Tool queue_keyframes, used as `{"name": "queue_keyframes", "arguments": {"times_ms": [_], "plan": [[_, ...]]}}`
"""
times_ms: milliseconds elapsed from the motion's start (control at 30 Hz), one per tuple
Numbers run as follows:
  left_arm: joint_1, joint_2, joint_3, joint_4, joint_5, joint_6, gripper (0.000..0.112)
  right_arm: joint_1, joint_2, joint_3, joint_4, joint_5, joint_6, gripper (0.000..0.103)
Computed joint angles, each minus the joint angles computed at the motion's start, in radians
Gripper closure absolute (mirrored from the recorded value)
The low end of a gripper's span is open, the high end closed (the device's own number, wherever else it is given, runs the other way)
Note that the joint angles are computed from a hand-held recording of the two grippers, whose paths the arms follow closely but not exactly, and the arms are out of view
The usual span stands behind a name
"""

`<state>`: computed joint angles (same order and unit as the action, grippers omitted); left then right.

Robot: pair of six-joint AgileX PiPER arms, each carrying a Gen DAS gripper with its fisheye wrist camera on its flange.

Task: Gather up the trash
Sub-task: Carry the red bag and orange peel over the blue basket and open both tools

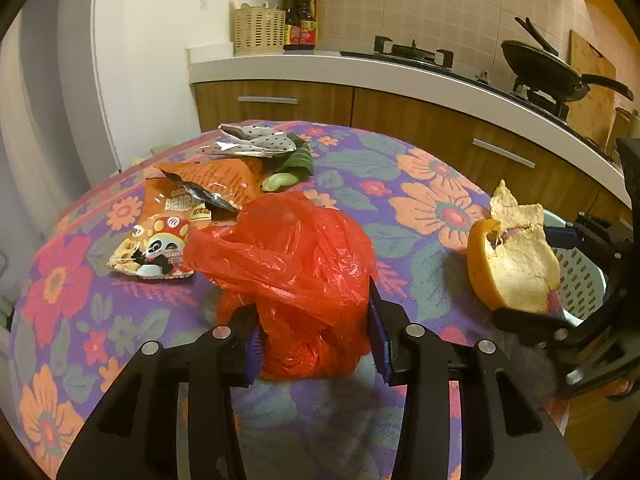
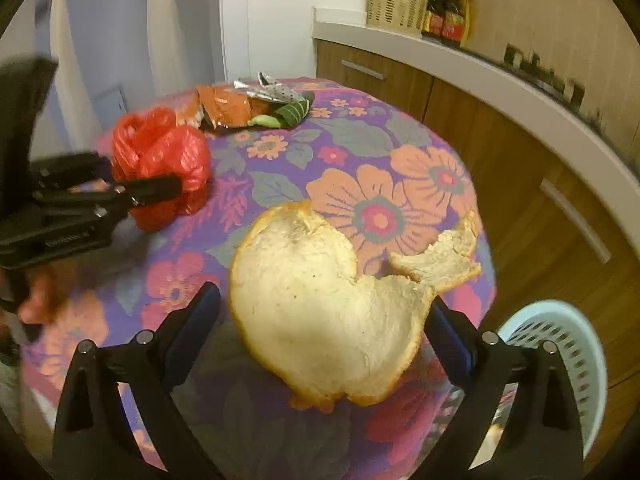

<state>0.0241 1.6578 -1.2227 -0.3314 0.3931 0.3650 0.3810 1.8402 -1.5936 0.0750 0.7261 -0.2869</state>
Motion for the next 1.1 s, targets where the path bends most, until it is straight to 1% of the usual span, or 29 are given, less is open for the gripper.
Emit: {"name": "queue_keyframes", "arguments": {"times_ms": [33,100,167,200,233,267,300,333,367,400,467,533,567,633,700,833,967,1033,1100], "plan": [[0.006,0.001,-0.001,-0.033,0.004,0.025,0.072,0.018,0.003,-0.002,-0.060,-0.003,0.046,0.010],[0.014,0.002,-0.002,-0.074,0.010,0.055,0.072,0.035,0.006,0.004,-0.136,-0.014,0.100,0.017],[0.011,0.000,0.000,-0.077,0.007,0.057,0.072,0.025,0.002,0.008,-0.113,-0.018,0.083,0.032],[0.016,0.001,-0.001,-0.086,0.009,0.070,0.072,0.014,-0.024,0.037,-0.079,-0.045,0.053,0.038],[0.014,-0.002,0.003,-0.088,0.004,0.072,0.072,0.011,-0.038,0.051,-0.069,-0.058,0.037,0.049],[0.019,-0.005,0.007,-0.127,0.005,0.107,0.072,0.014,-0.058,0.077,-0.073,-0.085,0.028,0.063],[0.026,-0.007,0.012,-0.167,0.005,0.141,0.073,0.022,-0.080,0.107,-0.094,-0.113,0.032,0.070],[0.028,-0.013,0.020,-0.209,0.001,0.173,0.073,0.035,-0.099,0.136,-0.152,-0.136,0.069,0.075],[0.025,-0.019,0.026,-0.236,-0.004,0.196,0.074,0.049,-0.115,0.168,-0.228,-0.164,0.125,0.077],[0.015,-0.023,0.031,-0.227,-0.014,0.189,0.074,0.054,-0.125,0.190,-0.264,-0.186,0.149,0.077],[-0.020,-0.037,0.039,-0.148,-0.038,0.109,0.074,0.043,-0.175,0.275,-0.292,-0.272,0.161,0.079],[-0.046,-0.051,0.034,-0.133,-0.035,0.092,0.074,0.029,-0.216,0.329,-0.338,-0.314,0.211,0.080],[-0.067,-0.059,0.026,-0.101,-0.034,0.063,0.074,0.015,-0.238,0.353,-0.340,-0.333,0.212,0.080],[-0.111,-0.068,0.001,-0.029,-0.031,-0.005,0.074,-0.032,-0.286,0.394,-0.248,-0.364,0.117,0.080],[-0.154,-0.061,-0.042,-0.028,-0.010,-0.015,0.074,-0.091,-0.332,0.424,-0.172,-0.378,0.039,0.080],[-0.260,-0.011,-0.135,0.021,0.004,-0.083,0.074,-0.216,-0.375,0.442,-0.014,-0.373,-0.120,0.080],[-0.362,0.097,-0.271,0.075,0.043,-0.159,0.074,-0.382,-0.369,0.418,0.174,-0.320,-0.287,0.080],[-0.404,0.165,-0.360,0.085,0.082,-0.185,0.074,-0.461,-0.341,0.390,0.259,-0.270,-0.354,0.080],[-0.446,0.249,-0.476,0.092,0.144,-0.213,0.074,-0.526,-0.305,0.358,0.303,-0.222,-0.377,0.080]]}}
